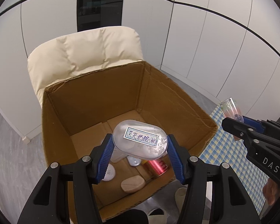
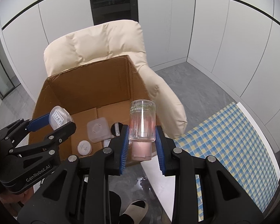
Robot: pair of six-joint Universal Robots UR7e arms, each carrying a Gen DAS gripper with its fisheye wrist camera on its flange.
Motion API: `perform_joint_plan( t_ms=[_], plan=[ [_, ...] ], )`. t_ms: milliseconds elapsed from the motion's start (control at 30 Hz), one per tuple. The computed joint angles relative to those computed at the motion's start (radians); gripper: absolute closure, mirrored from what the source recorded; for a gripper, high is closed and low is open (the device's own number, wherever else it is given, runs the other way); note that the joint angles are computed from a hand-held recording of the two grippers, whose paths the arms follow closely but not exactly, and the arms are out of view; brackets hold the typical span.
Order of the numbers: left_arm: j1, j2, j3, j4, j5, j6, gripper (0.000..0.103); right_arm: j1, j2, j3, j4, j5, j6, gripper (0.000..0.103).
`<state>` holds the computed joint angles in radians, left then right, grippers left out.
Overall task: Organize objects
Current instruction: 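Carry the clear case with left tool while right tool carries the pink bottle to the box, then open the left tool to drop the clear oval case into the box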
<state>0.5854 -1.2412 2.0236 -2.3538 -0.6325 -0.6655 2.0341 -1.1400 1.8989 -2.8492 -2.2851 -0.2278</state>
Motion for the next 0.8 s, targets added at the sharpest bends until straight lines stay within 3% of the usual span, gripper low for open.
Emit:
perform_joint_plan(
  t_ms=[500, 567, 633, 700, 800],
  plan=[
    [0.032, -0.080, 0.043, 0.055, 0.010, -0.005, 0.044, 0.014, 0.088, -0.068, 0.046, 0.043, 0.012, 0.074],
    [0.036, -0.090, 0.052, 0.031, 0.004, 0.019, 0.034, 0.016, 0.103, -0.081, 0.058, 0.048, 0.017, 0.074],
    [0.035, -0.100, 0.061, 0.021, 0.013, 0.032, 0.010, 0.018, 0.116, -0.093, 0.067, 0.055, 0.021, 0.074],
    [0.029, -0.114, 0.074, 0.008, 0.028, 0.042, 0.000, 0.020, 0.129, -0.105, 0.074, 0.057, 0.024, 0.074],
    [0.026, -0.125, 0.073, 0.048, 0.051, 0.025, 0.000, 0.025, 0.147, -0.121, 0.085, 0.062, 0.028, 0.074]
  ],
)
